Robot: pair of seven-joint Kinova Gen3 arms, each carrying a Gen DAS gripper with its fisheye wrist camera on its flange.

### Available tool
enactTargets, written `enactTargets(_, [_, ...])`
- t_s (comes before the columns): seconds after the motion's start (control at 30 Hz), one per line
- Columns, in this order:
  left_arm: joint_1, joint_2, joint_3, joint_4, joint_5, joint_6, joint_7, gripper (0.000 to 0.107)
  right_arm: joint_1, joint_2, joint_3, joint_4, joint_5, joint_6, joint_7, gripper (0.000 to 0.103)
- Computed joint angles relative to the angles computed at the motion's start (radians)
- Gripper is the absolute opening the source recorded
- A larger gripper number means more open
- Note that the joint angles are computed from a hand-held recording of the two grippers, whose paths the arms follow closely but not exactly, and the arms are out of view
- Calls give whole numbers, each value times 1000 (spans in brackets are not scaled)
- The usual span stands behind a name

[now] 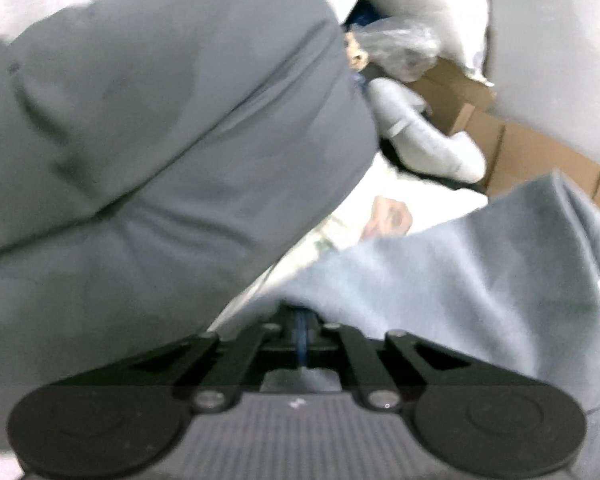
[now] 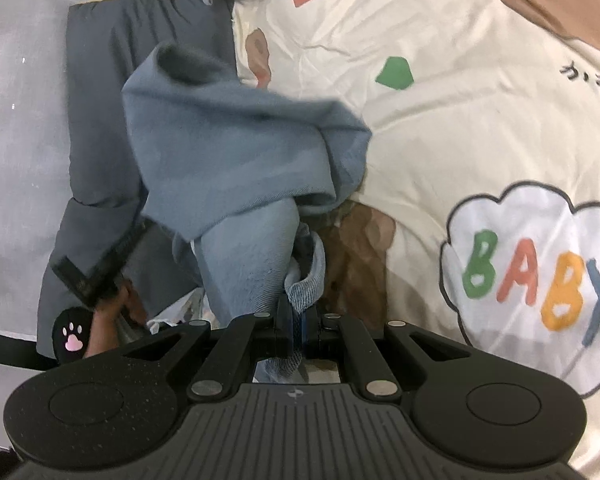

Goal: Fold clothes

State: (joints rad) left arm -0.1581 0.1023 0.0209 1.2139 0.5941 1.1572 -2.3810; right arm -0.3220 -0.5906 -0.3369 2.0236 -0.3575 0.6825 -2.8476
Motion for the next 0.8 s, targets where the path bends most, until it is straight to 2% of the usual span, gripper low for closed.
enactTargets(0.13, [36,31,32,-52,-5,-13,-12,0,-16,-1,-8,14,-13,-9,-2,1])
enactTargets(0.27, [71,73,51,-136,-69,26,46,0,-27,-5,2,12,-13,16,2,2])
enactTargets(0.33, [77,78,54,-153,-98,47,68,5,-32,-3,13,3,-7,38,15,3])
enactTargets(0.43, [71,63,47,-135,-126,69,91,11,-39,-6,38,-9,-4,76,38,8])
enactTargets(0.57, [56,30,25,-91,-159,90,122,34,-16,-49,58,-22,4,147,48,15])
enactTargets(0.67, [46,3,6,-46,-182,99,146,34,29,-98,46,-34,16,208,36,30])
enactTargets(0.73, [37,-13,-7,-18,-194,110,162,36,57,-120,44,-39,21,237,32,33])
enactTargets(0.8, [29,-31,-19,12,-202,115,173,44,80,-133,48,-48,32,273,36,35])
